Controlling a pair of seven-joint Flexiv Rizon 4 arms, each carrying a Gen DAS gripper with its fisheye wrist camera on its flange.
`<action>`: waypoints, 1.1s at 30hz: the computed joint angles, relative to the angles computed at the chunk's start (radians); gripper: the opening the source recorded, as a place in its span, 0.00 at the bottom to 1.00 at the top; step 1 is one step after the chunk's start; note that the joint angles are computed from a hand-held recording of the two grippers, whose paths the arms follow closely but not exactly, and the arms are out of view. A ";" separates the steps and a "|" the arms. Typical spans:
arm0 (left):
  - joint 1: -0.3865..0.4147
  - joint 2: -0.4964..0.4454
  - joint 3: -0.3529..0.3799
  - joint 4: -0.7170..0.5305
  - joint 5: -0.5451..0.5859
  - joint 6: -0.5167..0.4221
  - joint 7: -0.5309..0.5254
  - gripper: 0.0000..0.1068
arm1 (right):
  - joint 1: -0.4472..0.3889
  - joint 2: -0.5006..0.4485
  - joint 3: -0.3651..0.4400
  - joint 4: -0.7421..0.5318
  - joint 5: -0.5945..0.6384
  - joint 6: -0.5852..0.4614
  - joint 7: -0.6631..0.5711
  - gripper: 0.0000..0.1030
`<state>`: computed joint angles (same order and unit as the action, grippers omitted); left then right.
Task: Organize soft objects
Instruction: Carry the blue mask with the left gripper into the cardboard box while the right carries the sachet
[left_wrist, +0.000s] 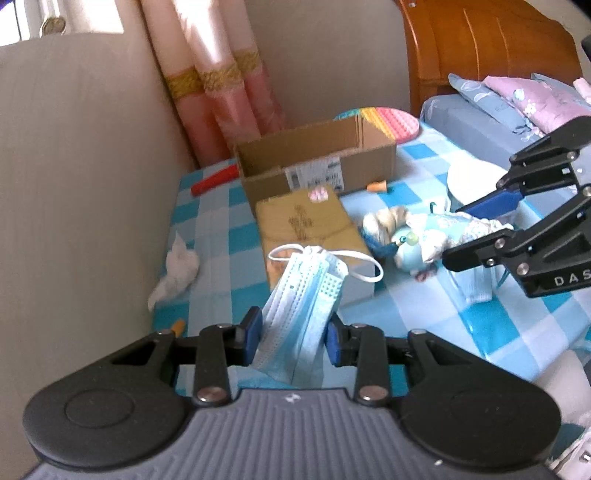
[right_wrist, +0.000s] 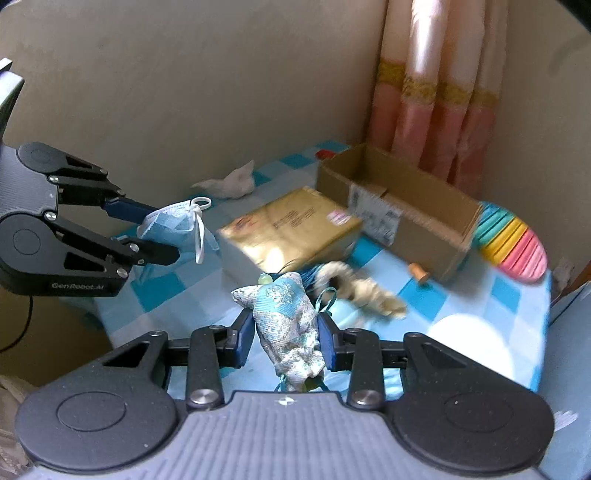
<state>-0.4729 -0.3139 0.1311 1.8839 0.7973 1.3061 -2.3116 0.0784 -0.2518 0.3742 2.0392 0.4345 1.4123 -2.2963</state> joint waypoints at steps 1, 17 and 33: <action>0.007 -0.004 -0.005 -0.011 -0.007 0.001 0.015 0.32 | 0.002 0.000 -0.008 -0.006 -0.008 0.003 0.005 0.40; 0.095 -0.199 -0.049 -0.282 -0.328 0.027 0.418 0.33 | -0.023 -0.079 -0.056 -0.143 -0.159 0.018 0.146 0.40; 0.077 -0.523 0.034 -0.761 -0.569 -0.175 0.648 0.79 | -0.036 -0.121 -0.082 -0.190 -0.298 0.045 0.259 0.40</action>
